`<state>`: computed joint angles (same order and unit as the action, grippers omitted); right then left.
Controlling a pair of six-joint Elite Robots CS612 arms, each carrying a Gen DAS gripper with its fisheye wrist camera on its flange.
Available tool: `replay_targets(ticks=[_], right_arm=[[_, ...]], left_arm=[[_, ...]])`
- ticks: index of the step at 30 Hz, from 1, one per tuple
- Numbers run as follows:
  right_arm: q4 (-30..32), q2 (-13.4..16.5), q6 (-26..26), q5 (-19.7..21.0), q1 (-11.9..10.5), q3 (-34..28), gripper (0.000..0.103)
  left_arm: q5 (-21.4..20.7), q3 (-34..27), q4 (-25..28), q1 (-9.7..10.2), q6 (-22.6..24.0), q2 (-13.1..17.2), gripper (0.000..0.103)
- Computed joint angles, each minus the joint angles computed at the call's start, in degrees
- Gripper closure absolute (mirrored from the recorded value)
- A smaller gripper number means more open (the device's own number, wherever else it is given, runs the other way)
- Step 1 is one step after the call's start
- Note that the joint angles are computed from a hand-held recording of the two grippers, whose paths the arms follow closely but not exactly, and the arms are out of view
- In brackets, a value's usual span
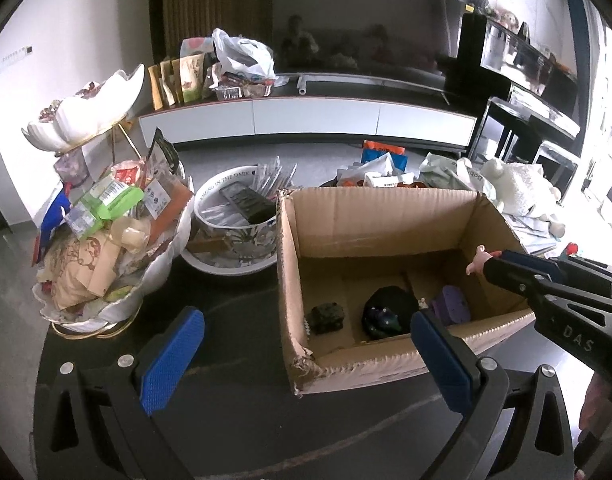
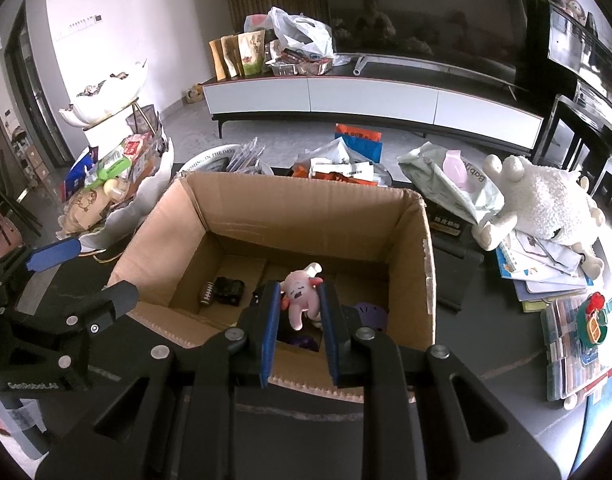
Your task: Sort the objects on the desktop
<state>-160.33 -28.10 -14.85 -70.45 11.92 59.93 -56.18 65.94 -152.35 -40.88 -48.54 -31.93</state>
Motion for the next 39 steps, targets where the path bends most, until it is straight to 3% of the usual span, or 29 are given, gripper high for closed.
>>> replay_targets(ticks=[10,36,39], right_arm=[[1.0,0.7,0.0,-0.6,0.3,-1.2,0.085],[5.8,3.1,2.4,-2.3,0.8,-5.0,0.085],[5.5,3.0,2.2,-2.9,0.9,-4.9,0.079]], left_arm=[[-0.9,1.3,-1.6,0.23,-0.9,-0.6,0.001],[-1.6,1.7,1.2,0.54,-1.4,-0.7,0.001],[-1.9,1.6,1.5,0.54,-1.4,-0.7,0.001]])
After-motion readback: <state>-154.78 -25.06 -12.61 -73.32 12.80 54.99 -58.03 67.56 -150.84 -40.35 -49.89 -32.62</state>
